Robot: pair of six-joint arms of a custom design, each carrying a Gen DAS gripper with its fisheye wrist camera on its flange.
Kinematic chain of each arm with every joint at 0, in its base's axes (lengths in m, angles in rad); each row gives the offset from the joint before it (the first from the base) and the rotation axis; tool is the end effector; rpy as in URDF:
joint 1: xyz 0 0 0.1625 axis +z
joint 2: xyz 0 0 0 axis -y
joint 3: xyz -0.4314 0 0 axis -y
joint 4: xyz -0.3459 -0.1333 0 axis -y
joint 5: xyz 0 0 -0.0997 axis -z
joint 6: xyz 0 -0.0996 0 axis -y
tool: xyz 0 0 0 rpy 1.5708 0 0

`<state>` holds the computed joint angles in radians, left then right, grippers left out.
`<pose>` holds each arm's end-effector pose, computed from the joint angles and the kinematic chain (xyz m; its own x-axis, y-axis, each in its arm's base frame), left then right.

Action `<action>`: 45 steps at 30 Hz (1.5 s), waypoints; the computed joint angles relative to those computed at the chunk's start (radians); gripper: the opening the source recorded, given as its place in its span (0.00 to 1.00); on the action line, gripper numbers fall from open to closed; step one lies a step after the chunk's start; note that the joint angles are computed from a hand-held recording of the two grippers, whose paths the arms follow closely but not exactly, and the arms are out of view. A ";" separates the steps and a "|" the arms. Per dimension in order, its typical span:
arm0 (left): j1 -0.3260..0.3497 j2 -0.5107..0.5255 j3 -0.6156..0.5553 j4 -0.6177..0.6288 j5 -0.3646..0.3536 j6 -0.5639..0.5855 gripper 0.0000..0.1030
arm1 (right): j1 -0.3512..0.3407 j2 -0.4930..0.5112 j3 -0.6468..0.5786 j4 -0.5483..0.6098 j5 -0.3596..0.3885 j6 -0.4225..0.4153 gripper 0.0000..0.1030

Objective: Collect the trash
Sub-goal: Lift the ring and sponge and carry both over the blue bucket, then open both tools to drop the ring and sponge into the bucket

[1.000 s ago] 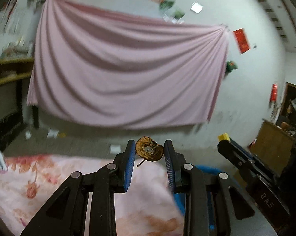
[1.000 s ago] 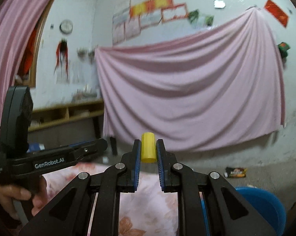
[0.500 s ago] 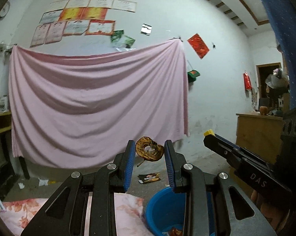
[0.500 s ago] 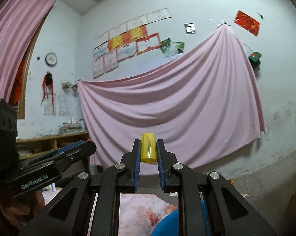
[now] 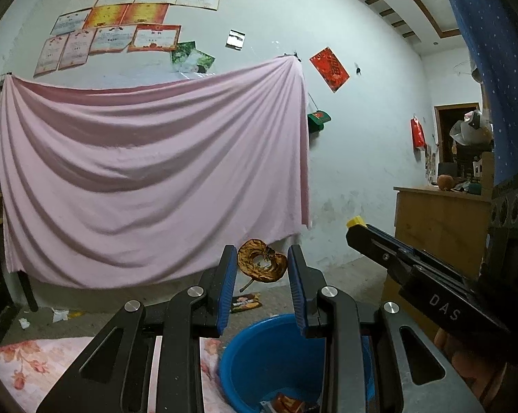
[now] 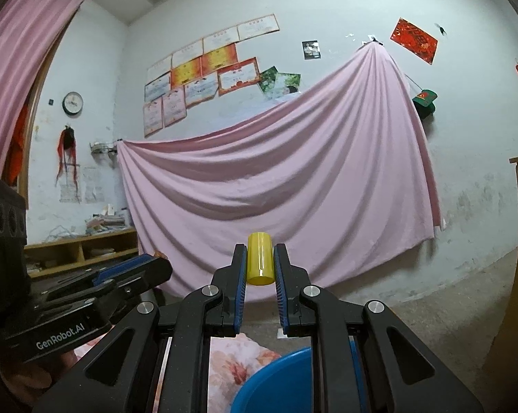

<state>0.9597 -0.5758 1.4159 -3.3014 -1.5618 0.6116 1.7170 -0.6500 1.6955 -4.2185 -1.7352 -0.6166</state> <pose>-0.3106 -0.6772 0.1547 -0.4666 0.7609 -0.4510 0.7680 0.0956 -0.6332 0.2049 -0.5884 0.2270 -0.8183 0.0327 0.5738 -0.5744 -0.0149 -0.8184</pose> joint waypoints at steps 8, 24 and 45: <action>-0.005 0.023 -0.043 0.093 0.047 -0.026 0.25 | 0.009 0.006 -0.022 0.065 -0.104 -0.006 0.14; 0.005 0.063 -0.167 0.384 0.110 -0.159 0.25 | -0.008 -0.025 -0.038 0.327 -0.279 0.113 0.14; 0.008 0.062 -0.220 0.537 0.142 -0.239 0.32 | -0.003 -0.035 -0.053 0.396 -0.326 0.140 0.14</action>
<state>0.9672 -0.5136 1.1958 -2.7645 -1.4194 0.3730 1.7135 -0.6855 1.6427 -3.8222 -2.0607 -0.4768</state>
